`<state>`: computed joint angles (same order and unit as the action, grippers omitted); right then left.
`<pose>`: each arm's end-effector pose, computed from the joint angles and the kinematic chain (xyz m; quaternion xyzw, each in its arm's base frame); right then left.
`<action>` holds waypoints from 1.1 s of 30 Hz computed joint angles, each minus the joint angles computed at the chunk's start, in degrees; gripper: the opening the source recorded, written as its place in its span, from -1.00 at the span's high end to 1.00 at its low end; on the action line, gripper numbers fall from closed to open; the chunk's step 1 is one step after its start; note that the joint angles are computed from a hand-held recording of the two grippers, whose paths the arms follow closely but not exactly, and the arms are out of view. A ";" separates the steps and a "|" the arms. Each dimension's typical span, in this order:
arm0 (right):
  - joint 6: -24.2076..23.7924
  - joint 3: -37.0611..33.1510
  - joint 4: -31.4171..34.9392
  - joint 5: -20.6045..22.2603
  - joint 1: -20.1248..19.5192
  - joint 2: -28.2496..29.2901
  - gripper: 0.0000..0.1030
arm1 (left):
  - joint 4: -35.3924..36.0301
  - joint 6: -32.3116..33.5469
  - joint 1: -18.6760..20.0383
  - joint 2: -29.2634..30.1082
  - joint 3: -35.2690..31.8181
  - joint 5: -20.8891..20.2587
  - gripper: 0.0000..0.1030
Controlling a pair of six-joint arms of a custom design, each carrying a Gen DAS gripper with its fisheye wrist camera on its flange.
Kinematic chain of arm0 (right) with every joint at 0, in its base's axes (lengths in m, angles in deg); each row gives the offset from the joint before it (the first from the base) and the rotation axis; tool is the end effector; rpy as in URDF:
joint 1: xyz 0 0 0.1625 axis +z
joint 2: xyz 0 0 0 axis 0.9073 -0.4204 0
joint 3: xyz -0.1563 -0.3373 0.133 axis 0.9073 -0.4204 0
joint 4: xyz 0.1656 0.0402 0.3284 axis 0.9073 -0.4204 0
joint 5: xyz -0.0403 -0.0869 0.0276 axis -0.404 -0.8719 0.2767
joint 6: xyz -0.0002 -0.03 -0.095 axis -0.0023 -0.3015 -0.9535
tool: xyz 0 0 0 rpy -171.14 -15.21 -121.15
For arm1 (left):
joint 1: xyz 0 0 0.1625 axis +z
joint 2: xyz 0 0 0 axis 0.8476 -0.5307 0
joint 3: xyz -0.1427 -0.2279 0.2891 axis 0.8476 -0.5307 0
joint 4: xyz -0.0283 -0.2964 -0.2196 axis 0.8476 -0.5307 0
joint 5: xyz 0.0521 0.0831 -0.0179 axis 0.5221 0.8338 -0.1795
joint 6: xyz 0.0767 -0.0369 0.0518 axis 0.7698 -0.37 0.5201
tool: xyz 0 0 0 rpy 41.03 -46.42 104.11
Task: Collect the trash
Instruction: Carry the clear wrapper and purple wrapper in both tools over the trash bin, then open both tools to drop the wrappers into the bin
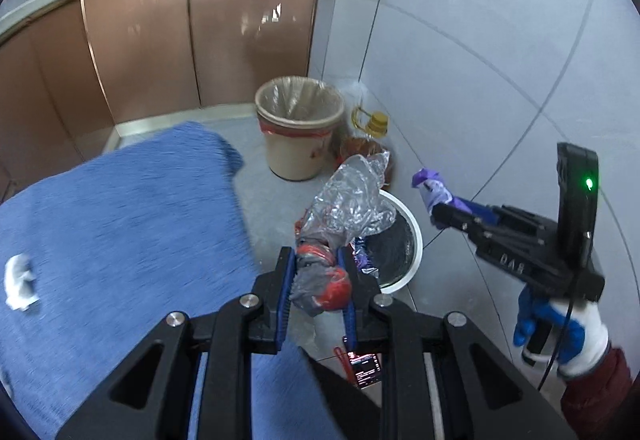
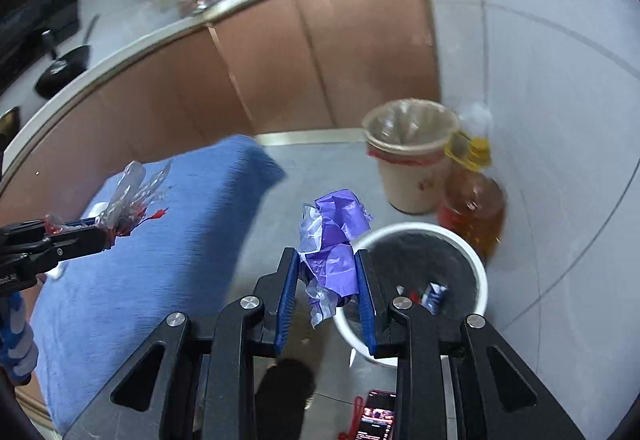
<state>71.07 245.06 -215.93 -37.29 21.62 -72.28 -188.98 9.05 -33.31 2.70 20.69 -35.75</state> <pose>0.0686 -0.2623 0.2861 -0.0579 -0.8473 0.4408 0.2904 -0.4124 -0.3776 0.0324 0.4554 0.8683 -0.0920 0.1738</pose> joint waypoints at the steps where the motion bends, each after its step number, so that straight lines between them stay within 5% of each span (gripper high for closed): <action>1: -0.54 0.29 -0.50 1.65 -2.52 -0.05 0.45 | 0.45 -0.20 0.11 2.21 -1.88 -0.45 0.60; 9: -3.84 0.56 -1.57 11.83 -18.82 0.97 0.45 | 4.96 -0.56 1.64 16.09 -14.96 -4.45 0.60; 15: -5.70 -1.07 -0.27 15.69 -25.89 2.74 0.39 | 7.37 -2.19 3.04 22.56 -21.03 -6.38 0.58; 18: -6.35 -2.22 -0.46 15.87 -27.45 4.89 0.37 | 8.60 -3.05 4.09 25.05 -23.64 -8.16 0.52; 22: -6.60 -2.97 -2.12 15.02 -28.71 7.56 0.17 | 8.57 -4.47 5.19 27.04 -25.69 -9.91 0.19; 33: -5.18 -0.31 -3.38 13.76 -27.37 5.04 0.09 | 3.75 -4.92 4.30 22.06 -20.25 -9.47 0.16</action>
<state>65.89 244.74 -219.31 -23.53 -5.74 -67.24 -185.24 4.13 -29.02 24.76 0.43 -45.22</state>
